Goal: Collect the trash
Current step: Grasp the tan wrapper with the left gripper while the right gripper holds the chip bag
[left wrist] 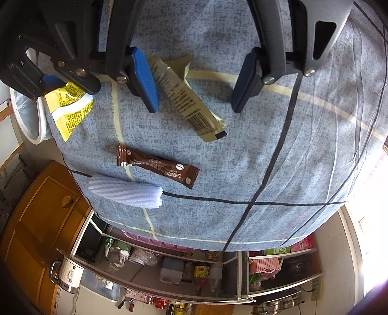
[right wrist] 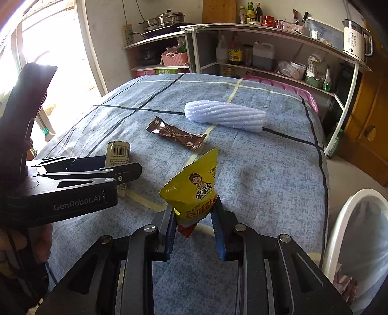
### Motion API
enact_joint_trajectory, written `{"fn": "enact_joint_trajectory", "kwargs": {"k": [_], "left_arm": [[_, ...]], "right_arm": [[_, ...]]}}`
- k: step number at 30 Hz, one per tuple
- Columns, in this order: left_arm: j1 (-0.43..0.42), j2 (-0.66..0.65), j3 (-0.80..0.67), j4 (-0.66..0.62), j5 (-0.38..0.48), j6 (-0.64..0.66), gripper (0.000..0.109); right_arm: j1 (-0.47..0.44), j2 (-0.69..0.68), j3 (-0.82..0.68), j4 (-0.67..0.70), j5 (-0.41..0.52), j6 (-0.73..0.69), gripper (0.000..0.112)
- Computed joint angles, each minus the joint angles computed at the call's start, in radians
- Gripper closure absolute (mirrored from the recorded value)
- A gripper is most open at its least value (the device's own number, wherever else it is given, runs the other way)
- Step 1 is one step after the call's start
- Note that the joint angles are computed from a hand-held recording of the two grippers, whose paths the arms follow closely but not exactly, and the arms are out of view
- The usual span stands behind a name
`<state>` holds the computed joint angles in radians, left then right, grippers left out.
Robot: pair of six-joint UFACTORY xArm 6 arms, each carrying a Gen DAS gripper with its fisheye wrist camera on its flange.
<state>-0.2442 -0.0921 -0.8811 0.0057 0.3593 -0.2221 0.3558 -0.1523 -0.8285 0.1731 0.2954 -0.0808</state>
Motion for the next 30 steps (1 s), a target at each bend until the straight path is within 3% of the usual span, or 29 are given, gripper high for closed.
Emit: {"fn": "enact_joint_trajectory", "kwargs": {"k": [5, 8, 12, 16, 24, 30], "left_arm": [[0.008, -0.004, 0.006, -0.036, -0.012, 0.03, 0.066], [0.008, -0.011, 0.014, -0.075, -0.017, 0.066, 0.073], [0.007, -0.023, 0.023, -0.113, -0.008, 0.106, 0.076], [0.005, -0.037, 0.039, -0.11, -0.009, 0.129, 0.085], [-0.004, -0.069, 0.068, -0.152, -0.016, 0.184, 0.089], [-0.034, -0.106, 0.09, -0.25, -0.037, 0.279, 0.095]], "right_arm": [[-0.002, -0.002, 0.002, -0.008, -0.003, 0.012, 0.084], [-0.006, -0.006, 0.007, -0.015, -0.005, 0.023, 0.084], [-0.01, -0.015, 0.016, -0.04, -0.01, 0.053, 0.084], [-0.014, -0.025, 0.027, -0.071, -0.019, 0.093, 0.084], [-0.021, -0.053, 0.052, -0.087, -0.035, 0.137, 0.084], [-0.031, -0.085, 0.079, -0.096, -0.052, 0.166, 0.084]]}}
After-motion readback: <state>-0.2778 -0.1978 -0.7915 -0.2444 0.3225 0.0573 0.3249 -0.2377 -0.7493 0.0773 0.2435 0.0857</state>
